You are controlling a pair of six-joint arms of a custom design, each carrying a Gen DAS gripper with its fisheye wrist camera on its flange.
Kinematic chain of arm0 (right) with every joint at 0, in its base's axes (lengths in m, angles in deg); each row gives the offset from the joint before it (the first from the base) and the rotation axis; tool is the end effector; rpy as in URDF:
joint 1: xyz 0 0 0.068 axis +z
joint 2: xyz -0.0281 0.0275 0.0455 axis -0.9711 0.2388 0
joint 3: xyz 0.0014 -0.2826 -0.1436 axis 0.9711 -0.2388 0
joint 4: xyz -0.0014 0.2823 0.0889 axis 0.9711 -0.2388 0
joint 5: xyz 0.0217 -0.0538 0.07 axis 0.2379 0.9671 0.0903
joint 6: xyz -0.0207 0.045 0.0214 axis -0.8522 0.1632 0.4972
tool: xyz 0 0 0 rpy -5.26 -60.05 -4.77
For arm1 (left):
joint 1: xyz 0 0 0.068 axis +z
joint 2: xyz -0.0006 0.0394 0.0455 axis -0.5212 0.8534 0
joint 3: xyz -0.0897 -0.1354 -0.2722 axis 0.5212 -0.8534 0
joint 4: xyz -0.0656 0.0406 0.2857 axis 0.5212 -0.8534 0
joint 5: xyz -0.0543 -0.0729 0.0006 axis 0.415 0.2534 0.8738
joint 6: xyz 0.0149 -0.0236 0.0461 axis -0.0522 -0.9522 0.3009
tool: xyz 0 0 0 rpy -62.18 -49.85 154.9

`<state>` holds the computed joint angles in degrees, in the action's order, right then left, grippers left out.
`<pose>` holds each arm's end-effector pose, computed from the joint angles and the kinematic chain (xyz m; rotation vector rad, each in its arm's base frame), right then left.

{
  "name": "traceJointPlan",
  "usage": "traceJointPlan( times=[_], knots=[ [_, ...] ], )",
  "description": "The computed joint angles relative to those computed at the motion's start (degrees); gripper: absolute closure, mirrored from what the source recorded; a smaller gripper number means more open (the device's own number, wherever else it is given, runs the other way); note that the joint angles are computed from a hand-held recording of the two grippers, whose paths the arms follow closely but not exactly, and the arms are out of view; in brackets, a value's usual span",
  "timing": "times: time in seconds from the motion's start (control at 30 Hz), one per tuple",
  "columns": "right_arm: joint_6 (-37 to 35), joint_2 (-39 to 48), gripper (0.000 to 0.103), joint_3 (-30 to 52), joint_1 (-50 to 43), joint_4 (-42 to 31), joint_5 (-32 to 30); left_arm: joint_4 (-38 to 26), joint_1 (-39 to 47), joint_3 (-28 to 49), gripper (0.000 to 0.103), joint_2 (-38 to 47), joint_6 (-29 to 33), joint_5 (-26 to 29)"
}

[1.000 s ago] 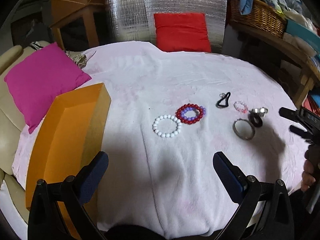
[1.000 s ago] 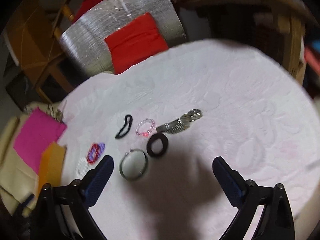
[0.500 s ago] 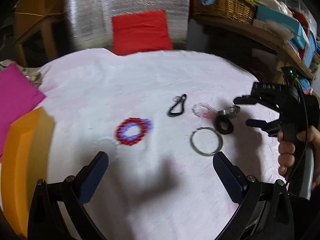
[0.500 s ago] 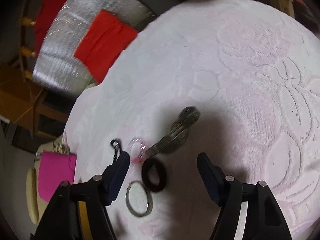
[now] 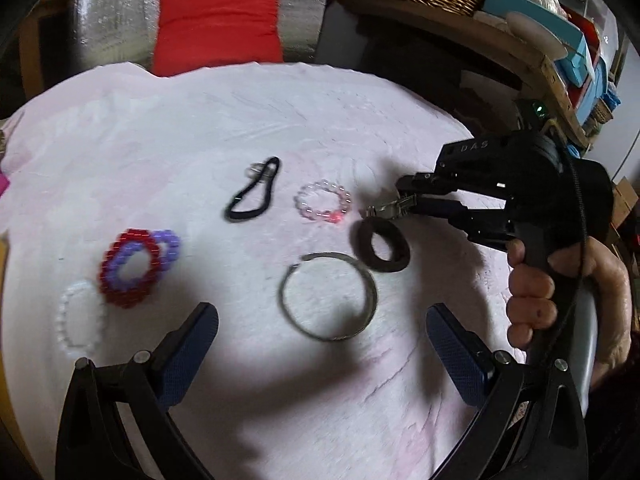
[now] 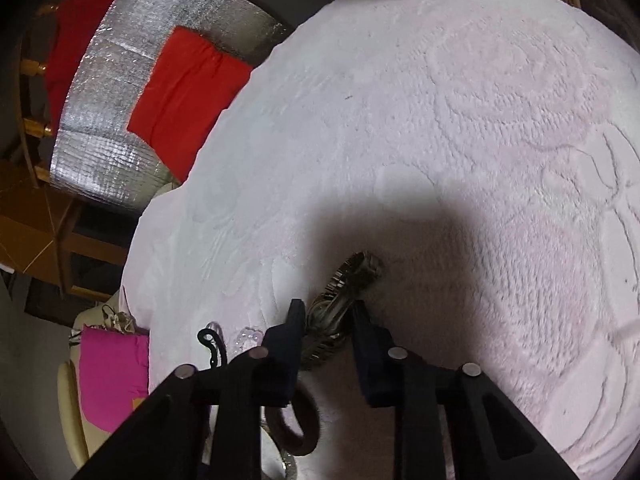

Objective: Organize jewelry
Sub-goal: 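Grasp the silver watch with the right tool while the left tool grasps the silver bangle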

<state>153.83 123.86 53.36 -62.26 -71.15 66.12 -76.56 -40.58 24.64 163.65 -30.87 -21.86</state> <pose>0.2960 0.0693 0.1134 1.2540 2.1150 0.5793 0.3359 -0.0721 0.1285 0.9928 2.3674 -0.5722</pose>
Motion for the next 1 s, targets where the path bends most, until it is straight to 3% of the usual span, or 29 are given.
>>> traceJointPlan(
  times=[0.07, 0.1, 0.13, 0.17, 0.27, 0.37, 0.6, 0.87, 1.0],
  knots=[
    [-1.60, -0.35, 0.079, -0.93, 0.30, 1.75, 0.77, 0.94, -1.48, -0.01, 0.006, 0.94, -0.39, -0.78],
    [-2.28, -0.91, 0.091, -1.77, 0.47, 2.51, 1.07, 1.33, -2.27, 0.20, 0.012, 1.68, -0.70, -1.43],
    [-3.32, -1.56, 0.092, -2.52, 0.48, 3.41, 0.97, 1.38, -2.81, 0.45, 0.016, 2.42, -0.84, -1.91],
    [-3.95, -2.10, 0.092, -2.93, 0.63, 4.09, 1.30, 1.00, -3.36, 0.84, 0.022, 3.14, -1.02, -2.33],
    [-6.50, -4.54, 0.092, -4.47, 1.42, 5.85, 3.18, 2.55, -3.60, -0.32, 0.025, 2.59, -1.64, -2.75],
    [-7.87, -6.66, 0.092, -5.73, 2.17, 7.15, 4.42, 4.37, -4.33, -0.06, 0.041, 3.39, -3.30, -2.86],
    [-8.84, -10.94, 0.092, -8.48, 2.72, 9.70, 4.94, 6.06, -3.37, -0.41, 0.041, 3.26, -4.04, -1.76],
    [-9.30, -15.90, 0.092, -9.63, 5.28, 9.51, 6.95, 6.64, 2.11, -4.18, 0.041, -4.74, -1.68, 1.75],
    [-8.98, -16.30, 0.092, -5.08, 7.99, -0.97, 10.76, 5.40, 6.10, -5.05, 0.041, -7.79, -0.09, 2.40]
  ],
)
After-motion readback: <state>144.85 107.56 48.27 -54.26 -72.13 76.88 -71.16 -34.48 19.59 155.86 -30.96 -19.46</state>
